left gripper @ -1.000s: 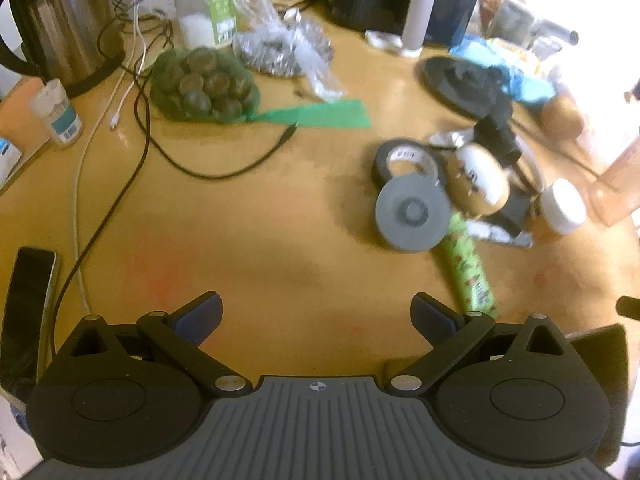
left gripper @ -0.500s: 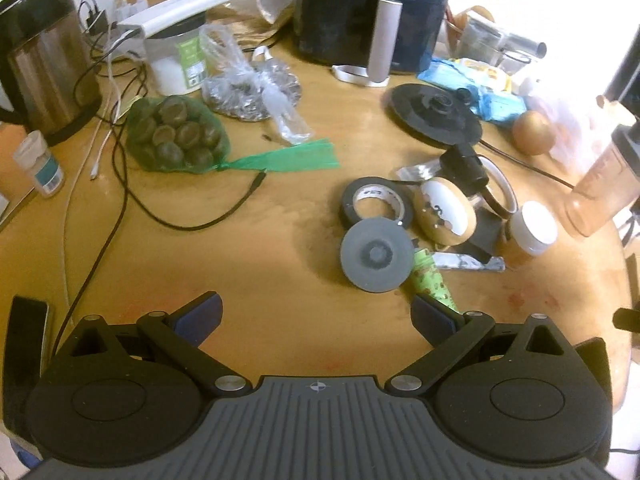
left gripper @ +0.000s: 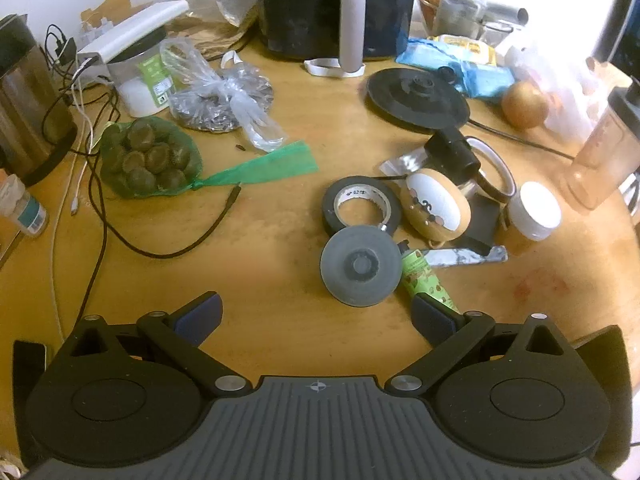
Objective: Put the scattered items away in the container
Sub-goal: 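Close the left gripper on the grey round disc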
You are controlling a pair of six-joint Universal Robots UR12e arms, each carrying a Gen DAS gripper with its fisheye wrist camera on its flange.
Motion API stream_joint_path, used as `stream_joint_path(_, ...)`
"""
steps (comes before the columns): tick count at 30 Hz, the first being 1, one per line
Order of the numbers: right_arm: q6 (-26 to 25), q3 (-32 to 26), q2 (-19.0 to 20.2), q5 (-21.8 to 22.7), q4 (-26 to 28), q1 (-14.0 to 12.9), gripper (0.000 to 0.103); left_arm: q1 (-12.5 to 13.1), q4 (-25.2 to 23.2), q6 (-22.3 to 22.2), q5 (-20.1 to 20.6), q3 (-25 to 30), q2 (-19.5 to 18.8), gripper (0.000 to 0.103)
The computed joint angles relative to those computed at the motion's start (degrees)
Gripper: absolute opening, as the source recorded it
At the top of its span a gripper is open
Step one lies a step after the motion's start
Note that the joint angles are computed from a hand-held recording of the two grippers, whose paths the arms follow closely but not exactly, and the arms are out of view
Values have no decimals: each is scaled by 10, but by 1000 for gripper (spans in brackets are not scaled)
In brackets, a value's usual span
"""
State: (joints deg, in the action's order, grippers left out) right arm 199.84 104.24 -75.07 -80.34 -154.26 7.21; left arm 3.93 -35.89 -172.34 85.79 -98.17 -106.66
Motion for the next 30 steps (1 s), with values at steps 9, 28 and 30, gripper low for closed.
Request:
stream_joint_path(9, 20, 3, -2, -13, 2, 1, 103, 2, 3, 22, -9, 7, -11, 102)
stream_joint_path(28, 72, 13, -5, -18, 13, -2, 103, -4, -14, 69, -28, 38, -45, 102)
stream_joint_path(30, 76, 13, -5, -18, 14, -2, 103, -5, -14, 73, -27, 39, -46, 90)
